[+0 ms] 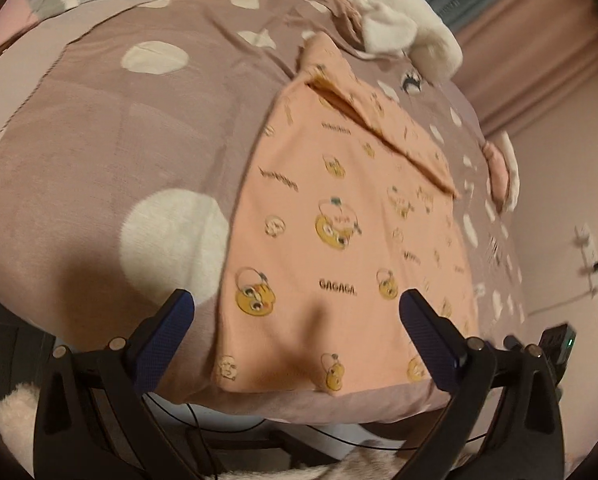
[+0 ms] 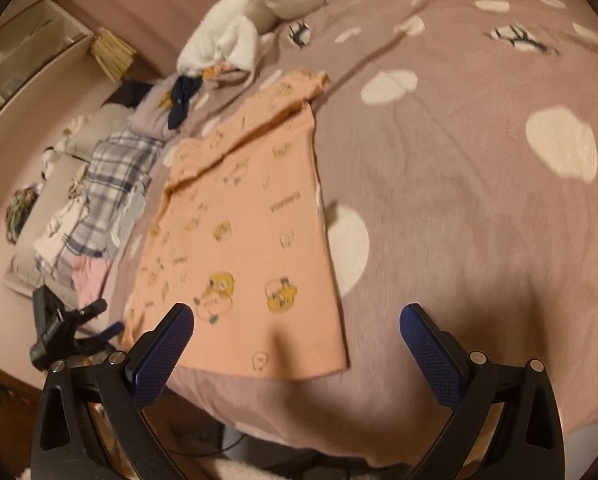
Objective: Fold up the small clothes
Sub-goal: 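Grasp the shirt hem edge with the left gripper, then grasp the hem corner with the right gripper while the left gripper holds the hem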
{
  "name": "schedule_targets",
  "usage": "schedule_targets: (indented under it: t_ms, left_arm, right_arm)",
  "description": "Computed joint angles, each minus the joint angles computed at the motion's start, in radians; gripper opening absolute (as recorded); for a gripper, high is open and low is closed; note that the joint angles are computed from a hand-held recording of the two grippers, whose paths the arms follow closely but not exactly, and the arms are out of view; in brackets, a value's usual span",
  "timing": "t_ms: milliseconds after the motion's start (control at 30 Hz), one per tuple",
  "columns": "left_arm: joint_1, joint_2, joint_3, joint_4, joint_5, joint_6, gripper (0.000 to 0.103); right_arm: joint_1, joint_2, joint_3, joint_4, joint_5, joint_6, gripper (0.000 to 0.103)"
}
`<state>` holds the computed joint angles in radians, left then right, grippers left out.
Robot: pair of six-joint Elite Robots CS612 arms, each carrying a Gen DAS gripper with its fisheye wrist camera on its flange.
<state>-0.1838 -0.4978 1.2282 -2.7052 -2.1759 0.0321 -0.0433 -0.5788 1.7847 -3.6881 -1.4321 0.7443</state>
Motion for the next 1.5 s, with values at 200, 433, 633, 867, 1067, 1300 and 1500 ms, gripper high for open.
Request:
schedule_targets:
  t_ms: [200,433,633,867,1067,1300,1500]
  left_arm:
    - [-0.008,0.007,-0.011,0.08,-0.019,0.099,0.102]
    - [0.013,0.028,-0.029,0.118,-0.115,0.114,0.102]
    - [0.032,0.024,-0.047,0.307,-0.216,0.194,0.102]
    - [0.036,0.058,-0.096,0.352,-0.345,0.119,0.102]
    - [0.025,0.074,-0.116,0.393,-0.432,0.092,0.095]
    - [0.013,0.049,-0.09,0.32,-0.258,0.022,0.029]
    - [0.002,0.032,-0.056,0.232,-0.15,-0.005,0.008]
  right_arm:
    - [0.022,-0.001,-0.009,0.061,-0.048,-0.035,0.103]
    - [0.015,0.012,-0.001,0.006,-0.021,0.01,0.103]
    - [0.015,0.029,0.0,-0.057,0.028,0.045,0.103]
    - [0.023,0.037,-0.033,-0.042,0.05,0.046,0.103]
    - [0.019,0.063,-0.063,-0.091,0.109,0.115,0.103]
    - [0.023,0.065,-0.06,-0.109,0.081,0.138,0.086]
    - [0.037,0.048,-0.054,-0.02,-0.026,0.141,0.011]
